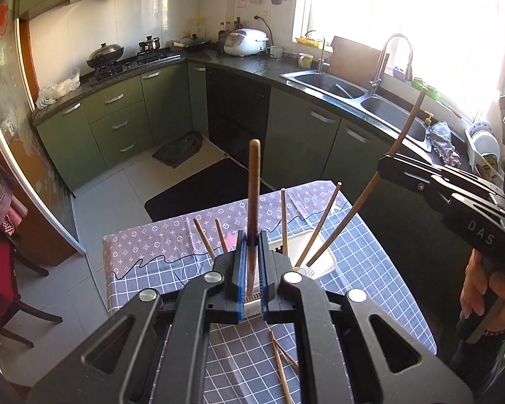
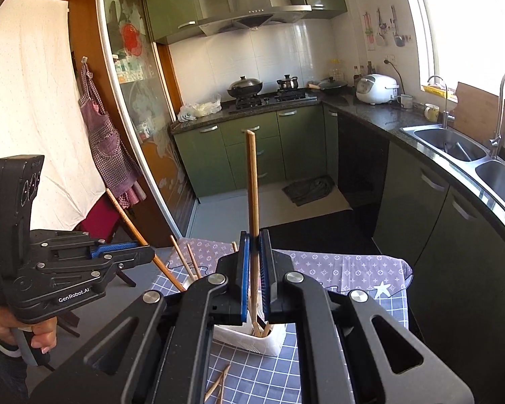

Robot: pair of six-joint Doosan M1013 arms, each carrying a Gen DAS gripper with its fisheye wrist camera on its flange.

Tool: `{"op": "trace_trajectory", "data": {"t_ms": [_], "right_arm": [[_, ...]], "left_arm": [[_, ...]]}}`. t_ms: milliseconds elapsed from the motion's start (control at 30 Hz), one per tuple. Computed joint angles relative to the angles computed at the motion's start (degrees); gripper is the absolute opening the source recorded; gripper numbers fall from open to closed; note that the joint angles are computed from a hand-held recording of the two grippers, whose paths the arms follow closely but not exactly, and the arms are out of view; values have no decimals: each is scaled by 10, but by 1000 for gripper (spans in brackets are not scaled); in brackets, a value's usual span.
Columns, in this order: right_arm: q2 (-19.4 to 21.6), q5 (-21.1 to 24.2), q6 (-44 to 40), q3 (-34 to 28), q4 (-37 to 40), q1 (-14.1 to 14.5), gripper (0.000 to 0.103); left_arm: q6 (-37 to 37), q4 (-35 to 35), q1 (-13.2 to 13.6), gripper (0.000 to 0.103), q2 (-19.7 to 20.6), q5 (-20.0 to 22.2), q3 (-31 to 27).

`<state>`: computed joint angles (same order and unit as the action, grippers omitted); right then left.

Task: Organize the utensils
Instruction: 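Carry both upright chopsticks into the white basket and lower them in, then open both grippers and pull them back from the basket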

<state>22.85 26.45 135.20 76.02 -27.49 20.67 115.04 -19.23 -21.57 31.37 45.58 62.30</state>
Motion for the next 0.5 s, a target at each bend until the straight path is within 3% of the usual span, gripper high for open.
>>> {"op": "trace_trajectory", "data": {"t_ms": [267,467,500], "right_arm": [[24,13,-60,-8,63,-6,7],[-11,-23,-32,31,28,4,10],[-22,-34,-21,44,17,7,16]], "left_arm": [[-28,34,-4,7,19,22,-9],[-20,21,-2,14,4,11,6],[-18,18,-2,17,-2,4,11]]}}
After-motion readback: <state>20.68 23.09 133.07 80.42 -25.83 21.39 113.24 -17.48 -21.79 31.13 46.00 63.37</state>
